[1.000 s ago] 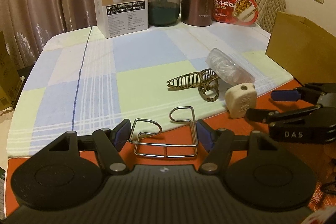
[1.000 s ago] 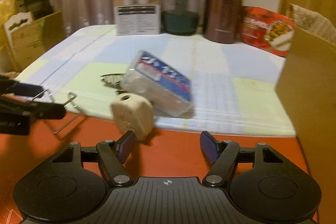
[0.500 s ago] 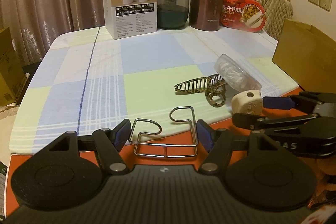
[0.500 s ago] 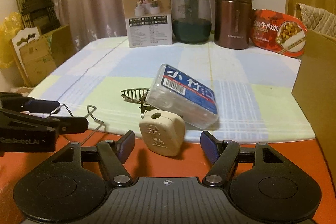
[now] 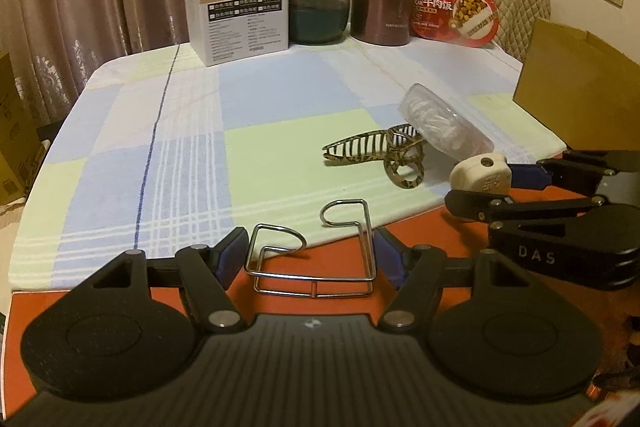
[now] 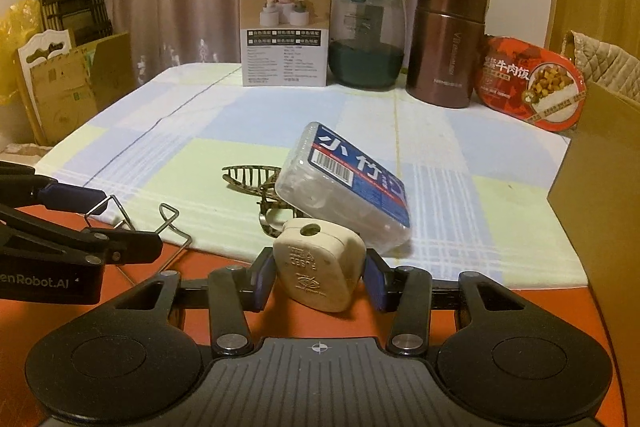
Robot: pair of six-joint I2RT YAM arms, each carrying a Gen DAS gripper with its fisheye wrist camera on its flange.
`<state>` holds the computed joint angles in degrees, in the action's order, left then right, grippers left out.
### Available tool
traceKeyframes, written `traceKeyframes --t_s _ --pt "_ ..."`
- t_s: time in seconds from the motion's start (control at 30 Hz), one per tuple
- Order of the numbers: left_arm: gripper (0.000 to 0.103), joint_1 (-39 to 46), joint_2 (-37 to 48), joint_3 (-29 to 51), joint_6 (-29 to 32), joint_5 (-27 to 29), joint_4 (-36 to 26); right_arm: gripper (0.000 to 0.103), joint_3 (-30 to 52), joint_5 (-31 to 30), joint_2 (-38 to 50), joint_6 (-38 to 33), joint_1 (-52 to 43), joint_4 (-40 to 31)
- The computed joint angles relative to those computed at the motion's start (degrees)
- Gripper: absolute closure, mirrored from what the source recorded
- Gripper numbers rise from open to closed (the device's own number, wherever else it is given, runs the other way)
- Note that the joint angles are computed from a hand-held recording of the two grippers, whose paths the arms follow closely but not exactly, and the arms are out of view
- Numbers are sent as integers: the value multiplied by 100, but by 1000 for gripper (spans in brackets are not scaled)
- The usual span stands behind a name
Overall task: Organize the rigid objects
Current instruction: 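Close the left tool on the wire rack while the right tool grasps the white plug, then lift the wire rack with the left tool while the right tool lifts the plug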
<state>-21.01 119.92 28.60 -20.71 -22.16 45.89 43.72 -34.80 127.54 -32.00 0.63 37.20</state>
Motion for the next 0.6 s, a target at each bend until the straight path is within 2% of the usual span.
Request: traceKeyframes --t_s 0.27,0.47,0.6 --pt "38 -34 119 84 -30 -107 -15 60 84 -79 -68 -82 -122 -283" --pt "39 -46 -48 86 -183 -84 -255 60 110 -137 -187 -160 -195 -568" --pt "39 -189 -346 -1 -442 -163 -539 60 141 -224 -436 -314 -311 -994"
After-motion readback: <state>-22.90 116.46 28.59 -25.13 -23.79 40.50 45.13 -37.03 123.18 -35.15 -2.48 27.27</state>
